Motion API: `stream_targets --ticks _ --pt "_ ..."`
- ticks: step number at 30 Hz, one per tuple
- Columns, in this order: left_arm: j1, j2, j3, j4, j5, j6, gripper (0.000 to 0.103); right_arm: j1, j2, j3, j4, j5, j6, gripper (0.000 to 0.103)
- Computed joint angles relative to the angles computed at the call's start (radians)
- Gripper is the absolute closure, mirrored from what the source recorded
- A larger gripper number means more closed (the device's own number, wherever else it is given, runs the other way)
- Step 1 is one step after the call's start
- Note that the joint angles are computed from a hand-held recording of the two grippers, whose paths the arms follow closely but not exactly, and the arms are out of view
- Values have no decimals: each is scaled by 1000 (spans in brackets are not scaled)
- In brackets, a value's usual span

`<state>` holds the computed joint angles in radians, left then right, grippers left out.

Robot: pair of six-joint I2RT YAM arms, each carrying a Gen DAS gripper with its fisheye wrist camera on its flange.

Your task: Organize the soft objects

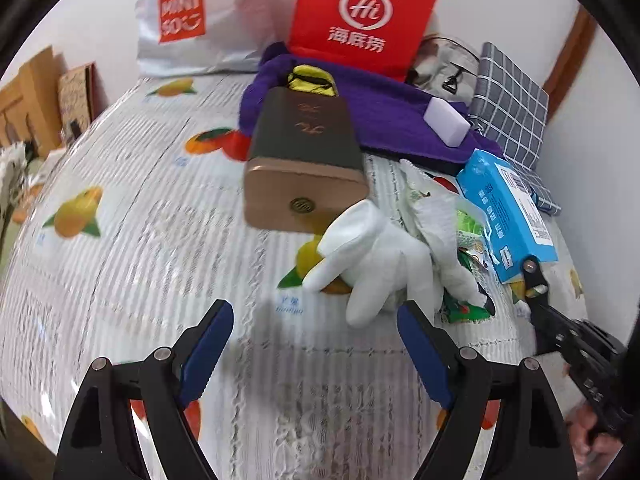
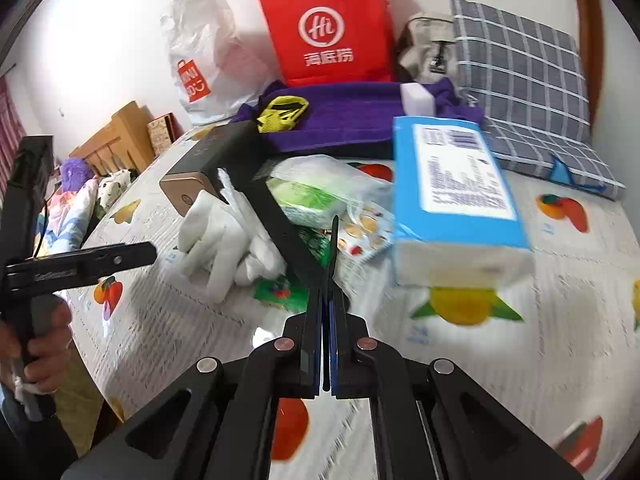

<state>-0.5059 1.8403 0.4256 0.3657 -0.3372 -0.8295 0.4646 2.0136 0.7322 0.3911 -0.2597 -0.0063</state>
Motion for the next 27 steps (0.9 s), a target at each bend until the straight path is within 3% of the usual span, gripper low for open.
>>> stream_targets --ticks 9,15,18,23,27 --pt "48 155 160 20 74 113 21 -58 -12 -104 78 74 -47 100" --pt "41 272 325 -91 55 142 21 -92 92 -68 85 40 -27 100" --pt "26 307 346 -72 18 135 24 -96 120 -64 109 22 -23 99" --pt "28 287 315 -31 34 146 65 -88 128 -55 113 27 -18 99" --pt "46 248 228 54 94 134 75 -72 124 -63 122 51 -10 99"
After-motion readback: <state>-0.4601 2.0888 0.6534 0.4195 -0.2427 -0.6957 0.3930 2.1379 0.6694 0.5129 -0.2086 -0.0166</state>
